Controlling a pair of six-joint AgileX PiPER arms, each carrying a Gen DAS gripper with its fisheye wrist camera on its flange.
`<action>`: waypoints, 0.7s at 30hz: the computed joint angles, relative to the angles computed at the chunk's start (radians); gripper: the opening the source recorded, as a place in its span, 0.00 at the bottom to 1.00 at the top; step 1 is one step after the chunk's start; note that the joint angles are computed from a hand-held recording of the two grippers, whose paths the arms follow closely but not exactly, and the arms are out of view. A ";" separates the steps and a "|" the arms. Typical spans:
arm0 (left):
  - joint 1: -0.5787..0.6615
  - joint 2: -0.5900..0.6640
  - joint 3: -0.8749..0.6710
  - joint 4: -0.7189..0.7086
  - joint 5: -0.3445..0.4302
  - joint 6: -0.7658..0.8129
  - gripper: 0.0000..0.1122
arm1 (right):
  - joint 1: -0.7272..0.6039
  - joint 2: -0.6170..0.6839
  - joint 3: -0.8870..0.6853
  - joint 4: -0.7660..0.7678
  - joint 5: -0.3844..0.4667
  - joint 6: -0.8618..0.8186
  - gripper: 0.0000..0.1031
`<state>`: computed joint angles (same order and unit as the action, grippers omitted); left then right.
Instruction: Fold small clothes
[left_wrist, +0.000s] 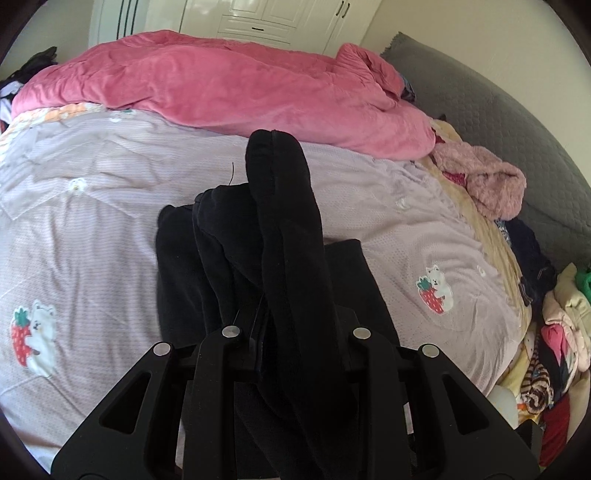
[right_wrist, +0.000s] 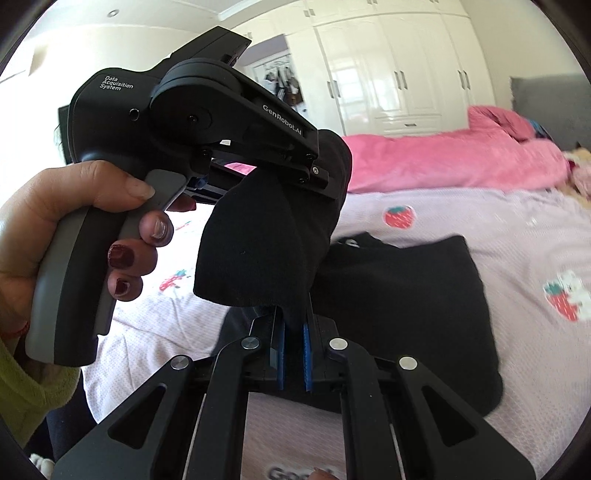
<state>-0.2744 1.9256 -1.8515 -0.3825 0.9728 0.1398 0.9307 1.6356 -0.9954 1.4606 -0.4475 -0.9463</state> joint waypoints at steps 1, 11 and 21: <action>-0.013 0.010 -0.008 0.007 0.001 -0.012 0.14 | -0.009 -0.013 0.023 -0.019 0.005 0.032 0.06; -0.101 0.079 0.000 -0.015 -0.062 -0.024 0.21 | -0.062 -0.071 0.159 -0.113 0.038 0.218 0.06; 0.011 -0.099 0.260 -0.138 -0.204 0.073 0.57 | -0.105 -0.118 0.247 -0.059 0.094 0.229 0.08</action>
<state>-0.2630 1.8264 -1.5918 -0.5208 0.7692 0.2125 0.8262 1.5176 -0.7479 1.4020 -0.3538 -0.7174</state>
